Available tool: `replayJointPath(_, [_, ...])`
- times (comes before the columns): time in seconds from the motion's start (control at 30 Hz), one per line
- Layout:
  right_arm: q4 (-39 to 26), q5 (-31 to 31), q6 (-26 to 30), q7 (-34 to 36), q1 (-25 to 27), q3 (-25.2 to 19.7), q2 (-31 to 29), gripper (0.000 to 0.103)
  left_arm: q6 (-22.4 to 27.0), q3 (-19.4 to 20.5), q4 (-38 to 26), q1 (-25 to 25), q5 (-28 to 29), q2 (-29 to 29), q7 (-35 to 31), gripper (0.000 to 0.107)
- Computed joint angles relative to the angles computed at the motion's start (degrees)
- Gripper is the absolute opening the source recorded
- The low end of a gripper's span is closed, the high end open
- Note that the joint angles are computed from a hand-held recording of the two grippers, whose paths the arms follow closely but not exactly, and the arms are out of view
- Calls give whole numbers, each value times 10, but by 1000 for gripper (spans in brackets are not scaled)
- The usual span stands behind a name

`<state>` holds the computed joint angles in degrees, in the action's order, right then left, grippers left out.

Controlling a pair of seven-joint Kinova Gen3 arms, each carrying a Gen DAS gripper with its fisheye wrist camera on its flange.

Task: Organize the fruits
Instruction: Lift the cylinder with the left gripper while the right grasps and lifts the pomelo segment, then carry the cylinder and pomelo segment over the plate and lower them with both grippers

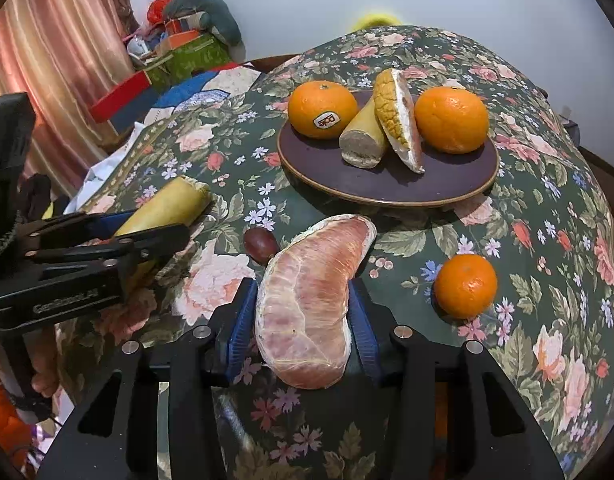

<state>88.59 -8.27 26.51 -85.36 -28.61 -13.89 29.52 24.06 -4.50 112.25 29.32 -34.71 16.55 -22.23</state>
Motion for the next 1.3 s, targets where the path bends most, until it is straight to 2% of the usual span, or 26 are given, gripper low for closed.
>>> replayJointPath(0.1, [14,-18,-11,12,21,-17,-10,42,25,-4,-11,14,-14,4,12,38])
replayJointPath(0.2, [23,-21,-21,15,22,-16,-21,42,21,17,-5,-12,13,-7,-8,38])
replayJointPath(0.3, [35,-11,-38,2,8,1,-36,42,21,14,1,-1,4,-16,9,38])
replayJointPath(0.43, [41,-10,-47,-2,16,-1,-48,42,36,14,5,19,-36,-33,55,38])
replayJointPath(0.8, [61,-17,-82,1,48,-7,-83,42,67,65,-18,17,-136,-64,139,36])
replayJointPath(1.0, [59,-18,-93,6,63,-8,-87,42,59,74,-49,5,-139,-52,126,36])
replayJointPath(1.3, [26,-27,-87,29,88,-21,-64,42,37,58,-97,-1,-90,-16,54,36])
